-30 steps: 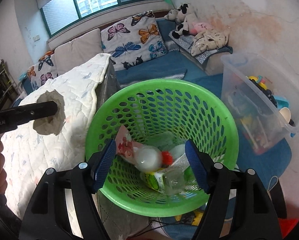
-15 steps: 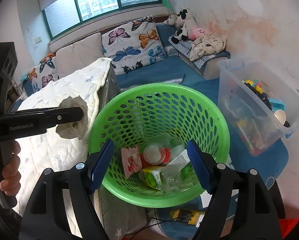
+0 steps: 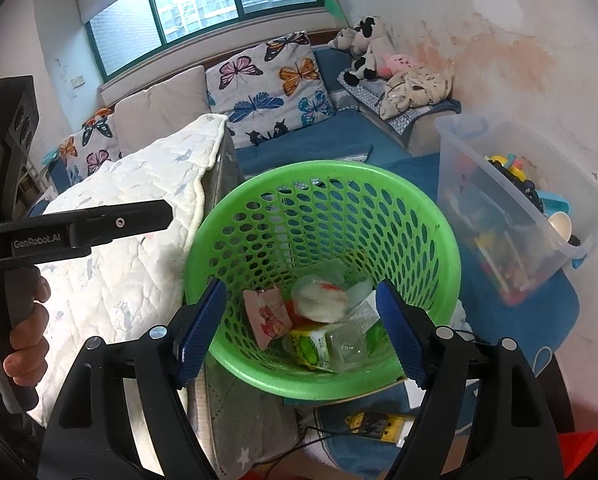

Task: Collect trash
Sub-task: 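Release the tub from the right tool while the left tool drops the tissue into the basket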

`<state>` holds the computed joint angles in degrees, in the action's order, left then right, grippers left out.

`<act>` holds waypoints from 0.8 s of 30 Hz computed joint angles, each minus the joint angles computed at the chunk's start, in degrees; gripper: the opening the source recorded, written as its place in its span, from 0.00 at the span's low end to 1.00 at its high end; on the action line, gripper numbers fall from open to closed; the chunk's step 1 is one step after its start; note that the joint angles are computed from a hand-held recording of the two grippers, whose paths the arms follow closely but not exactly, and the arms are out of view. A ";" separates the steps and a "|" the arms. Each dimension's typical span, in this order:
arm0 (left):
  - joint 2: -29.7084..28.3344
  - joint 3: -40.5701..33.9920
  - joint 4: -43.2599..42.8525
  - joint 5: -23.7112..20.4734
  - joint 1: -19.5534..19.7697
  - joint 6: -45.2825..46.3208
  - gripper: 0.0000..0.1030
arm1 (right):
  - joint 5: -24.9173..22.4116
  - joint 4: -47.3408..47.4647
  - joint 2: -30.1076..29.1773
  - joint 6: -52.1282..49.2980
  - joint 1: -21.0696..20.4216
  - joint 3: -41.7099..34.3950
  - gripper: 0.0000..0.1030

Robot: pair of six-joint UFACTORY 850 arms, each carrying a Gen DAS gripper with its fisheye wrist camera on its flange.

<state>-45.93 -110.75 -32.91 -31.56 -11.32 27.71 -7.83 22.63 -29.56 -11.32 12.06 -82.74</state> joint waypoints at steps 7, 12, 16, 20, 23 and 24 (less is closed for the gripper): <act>5.26 7.72 1.84 6.22 1.42 -0.13 0.84 | -0.18 2.34 0.58 -2.40 1.39 0.21 0.78; 8.62 12.41 6.46 10.26 2.68 -4.27 0.90 | -0.49 3.18 0.45 -2.78 2.78 -0.35 0.80; 11.54 16.75 10.29 13.79 4.22 -7.25 0.91 | -0.46 -2.56 0.27 2.79 4.33 -0.93 0.84; 13.19 19.11 11.22 14.15 6.32 -10.00 0.91 | -0.65 -5.78 -0.19 6.65 5.87 -1.66 0.87; 14.56 21.20 12.46 15.43 7.61 -11.84 0.91 | -1.47 -2.23 -0.94 4.09 6.72 -2.75 0.88; 14.97 21.83 13.03 15.85 7.92 -12.24 0.91 | -1.62 -3.43 -1.18 5.27 7.12 -3.13 0.88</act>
<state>-30.95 -88.92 -19.88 -15.71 -3.40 15.47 -9.45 19.20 -30.74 -6.05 19.18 -85.87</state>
